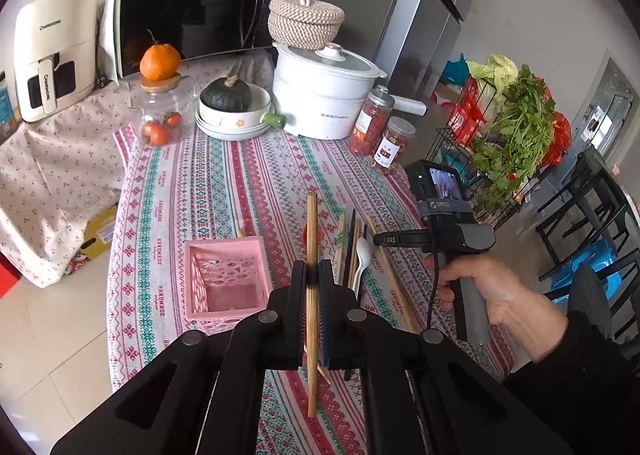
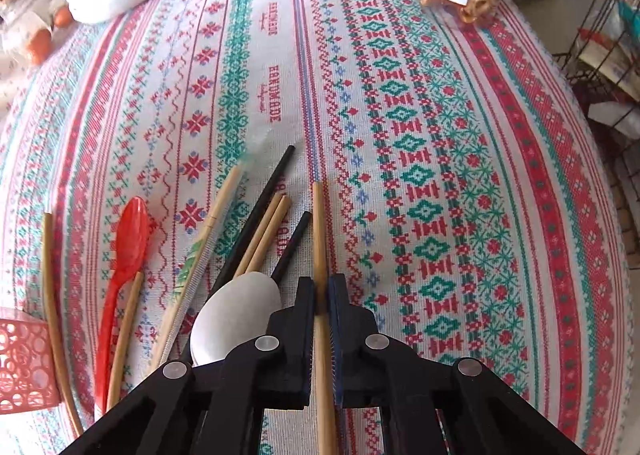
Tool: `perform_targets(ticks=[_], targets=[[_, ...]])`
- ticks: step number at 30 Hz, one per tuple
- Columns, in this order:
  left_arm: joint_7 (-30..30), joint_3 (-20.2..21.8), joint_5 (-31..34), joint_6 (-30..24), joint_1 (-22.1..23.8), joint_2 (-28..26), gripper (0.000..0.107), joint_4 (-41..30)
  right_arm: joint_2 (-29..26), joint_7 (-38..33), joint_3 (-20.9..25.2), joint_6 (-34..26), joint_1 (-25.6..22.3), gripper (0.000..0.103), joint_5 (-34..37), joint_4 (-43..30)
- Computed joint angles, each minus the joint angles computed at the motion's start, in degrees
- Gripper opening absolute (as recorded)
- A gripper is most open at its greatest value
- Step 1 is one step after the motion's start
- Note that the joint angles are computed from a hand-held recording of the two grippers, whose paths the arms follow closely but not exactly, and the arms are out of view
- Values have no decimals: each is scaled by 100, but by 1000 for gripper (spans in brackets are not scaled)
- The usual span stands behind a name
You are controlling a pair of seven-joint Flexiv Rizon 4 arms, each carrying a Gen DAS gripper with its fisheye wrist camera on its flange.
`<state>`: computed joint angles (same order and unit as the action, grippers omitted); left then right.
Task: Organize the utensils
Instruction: 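Lift the chopstick upright with the left tool toward the pink basket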
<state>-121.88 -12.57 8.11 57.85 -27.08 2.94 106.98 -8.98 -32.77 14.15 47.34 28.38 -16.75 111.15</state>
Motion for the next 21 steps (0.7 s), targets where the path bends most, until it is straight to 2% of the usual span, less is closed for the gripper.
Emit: perform_targets(ticks=[9,14,21], targets=[[-548,-108,648,108,181,431,5,67,1027,504,125,731,-127,5,-826,671],[-911,-267,1069,215,358,619,5,-34,1586,926,356,1129,-253,5,-1608,962],[-2008,-640,2125,311,842,991,5,-218,1976,1613,611,1751,-547,5,-2890,1048]])
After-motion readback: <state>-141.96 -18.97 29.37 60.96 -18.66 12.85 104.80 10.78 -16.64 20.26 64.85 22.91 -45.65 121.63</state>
